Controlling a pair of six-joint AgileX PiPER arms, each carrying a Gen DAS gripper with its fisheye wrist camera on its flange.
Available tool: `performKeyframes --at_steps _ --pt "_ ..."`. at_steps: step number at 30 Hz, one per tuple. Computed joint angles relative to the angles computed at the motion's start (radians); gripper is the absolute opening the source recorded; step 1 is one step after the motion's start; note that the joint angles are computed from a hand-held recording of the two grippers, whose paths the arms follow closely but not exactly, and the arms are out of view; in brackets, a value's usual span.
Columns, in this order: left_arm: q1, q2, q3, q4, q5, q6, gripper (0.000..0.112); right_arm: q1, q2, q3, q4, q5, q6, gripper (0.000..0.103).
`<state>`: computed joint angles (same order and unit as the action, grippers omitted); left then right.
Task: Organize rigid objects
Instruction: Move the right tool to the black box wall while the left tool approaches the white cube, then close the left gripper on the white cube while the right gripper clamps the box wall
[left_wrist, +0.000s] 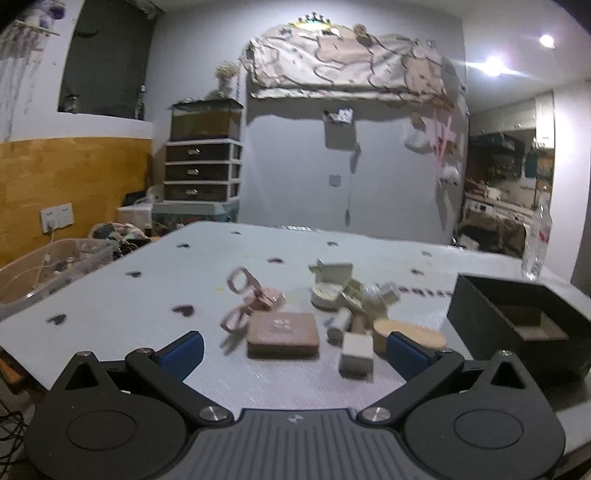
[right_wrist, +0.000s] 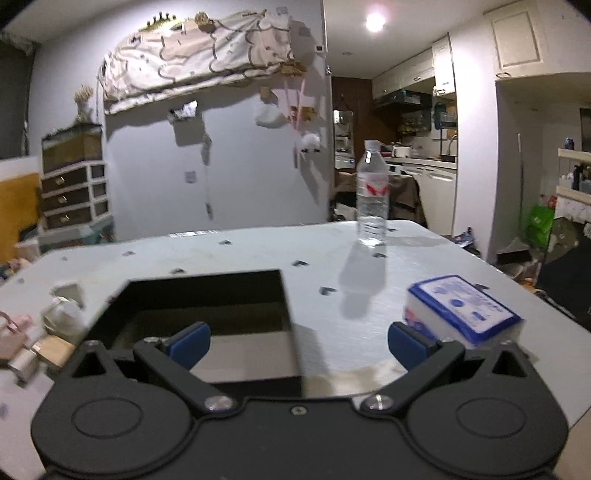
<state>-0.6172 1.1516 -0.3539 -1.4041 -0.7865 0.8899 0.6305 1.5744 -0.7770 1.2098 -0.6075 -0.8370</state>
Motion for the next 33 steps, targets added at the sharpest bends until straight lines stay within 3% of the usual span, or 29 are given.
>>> performKeyframes --at_steps 4,5,7,10,12,15,18,20,26,30,33 --pt "0.084 0.078 -0.008 0.101 0.133 -0.075 0.103 -0.085 0.015 -0.010 -0.079 0.109 0.028 0.099" --pt "0.106 0.101 -0.016 0.126 0.160 -0.086 0.103 -0.103 0.024 -0.023 -0.078 0.137 0.019 0.095" --pt "0.147 0.128 -0.008 0.226 0.192 -0.162 0.103 -0.142 0.033 -0.037 -0.164 0.204 0.065 0.074" --pt "0.172 0.177 -0.014 0.331 0.184 -0.256 0.102 -0.178 0.049 -0.074 -0.231 0.289 0.106 0.064" --pt "0.213 0.208 -0.029 0.428 0.209 -0.331 0.100 -0.189 0.068 -0.103 -0.228 0.316 0.088 0.057" --pt "0.258 0.252 -0.070 0.514 0.246 -0.387 0.086 -0.203 0.097 -0.131 -0.282 0.352 0.139 0.036" --pt "0.293 0.296 -0.122 0.581 0.300 -0.424 0.076 -0.197 0.120 -0.152 -0.217 0.348 0.093 0.017" --pt "0.301 0.333 -0.158 0.612 0.315 -0.435 0.076 -0.194 0.131 -0.162 -0.175 0.356 0.063 0.014" --pt "0.305 0.426 -0.273 0.512 0.337 -0.315 0.073 -0.173 0.144 -0.175 -0.021 0.315 -0.087 0.003" --pt "0.318 0.462 -0.345 0.358 0.401 -0.150 0.055 -0.162 0.145 -0.174 0.016 0.294 -0.127 0.003" --pt "0.301 0.476 -0.365 0.259 0.389 -0.024 0.042 -0.157 0.141 -0.173 0.042 0.289 -0.141 0.003"
